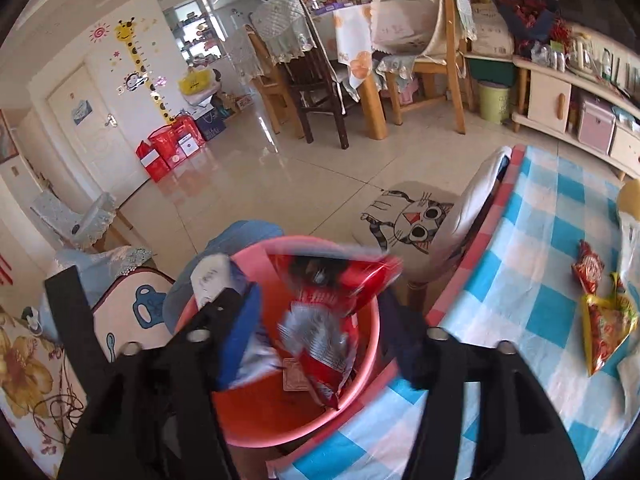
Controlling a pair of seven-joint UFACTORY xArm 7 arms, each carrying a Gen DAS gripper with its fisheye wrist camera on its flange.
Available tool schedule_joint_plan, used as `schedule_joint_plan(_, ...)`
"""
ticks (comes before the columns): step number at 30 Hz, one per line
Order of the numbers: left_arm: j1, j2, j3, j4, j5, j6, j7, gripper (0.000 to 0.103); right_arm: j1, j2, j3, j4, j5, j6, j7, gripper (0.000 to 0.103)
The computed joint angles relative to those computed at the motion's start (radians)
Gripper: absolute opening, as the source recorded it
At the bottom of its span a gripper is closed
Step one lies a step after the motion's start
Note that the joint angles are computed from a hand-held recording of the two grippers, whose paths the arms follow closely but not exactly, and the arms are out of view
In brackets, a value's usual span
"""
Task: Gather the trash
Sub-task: 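Bring both tools back over the table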
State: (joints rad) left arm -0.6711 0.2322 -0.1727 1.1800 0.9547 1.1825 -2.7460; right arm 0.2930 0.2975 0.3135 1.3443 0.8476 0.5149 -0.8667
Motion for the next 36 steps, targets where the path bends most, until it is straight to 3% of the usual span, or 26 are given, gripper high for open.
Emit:
schedule_joint_plan(3, -0.006, 0.015, -0.001, 0.027, -0.014, 0.043, 0.041, 0.080, -0.013, -0.010, 0.005, -0.023, 0.037, -0.022, -0.032, 0.074)
schedule_joint_plan(9, -0.032, 0.054, 0.007, 0.083, 0.030, 0.086, 0.098, 0.082, -0.041, -0.071, -0.019, -0.110, 0.112, -0.100, -0.120, 0.087)
schedule_joint_plan(17, -0.117, 0.144, 0.041, 0.190, 0.231, 0.150, 0.099, 0.093, -0.073, -0.158, -0.075, -0.215, 0.107, -0.173, -0.231, 0.089)
schedule_joint_plan(23, -0.156, 0.211, 0.070, 0.269, 0.360, 0.114, 0.103, 0.098, -0.105, -0.232, -0.131, -0.274, 0.154, -0.171, -0.334, 0.091)
schedule_joint_plan(26, -0.167, 0.242, 0.081, 0.317, 0.387, 0.071, 0.164, 0.098, -0.106, -0.275, -0.157, -0.308, 0.262, -0.200, -0.461, 0.094)
schedule_joint_plan(32, -0.187, 0.328, 0.111, 0.468, 0.356, -0.006, 0.454, 0.098, -0.099, -0.308, -0.208, -0.335, 0.454, -0.230, -0.674, 0.095)
schedule_joint_plan(36, -0.219, 0.376, 0.143, 0.544, 0.337, -0.038, 0.579, 0.098, -0.109, -0.316, -0.232, -0.330, 0.565, -0.229, -0.800, 0.096)
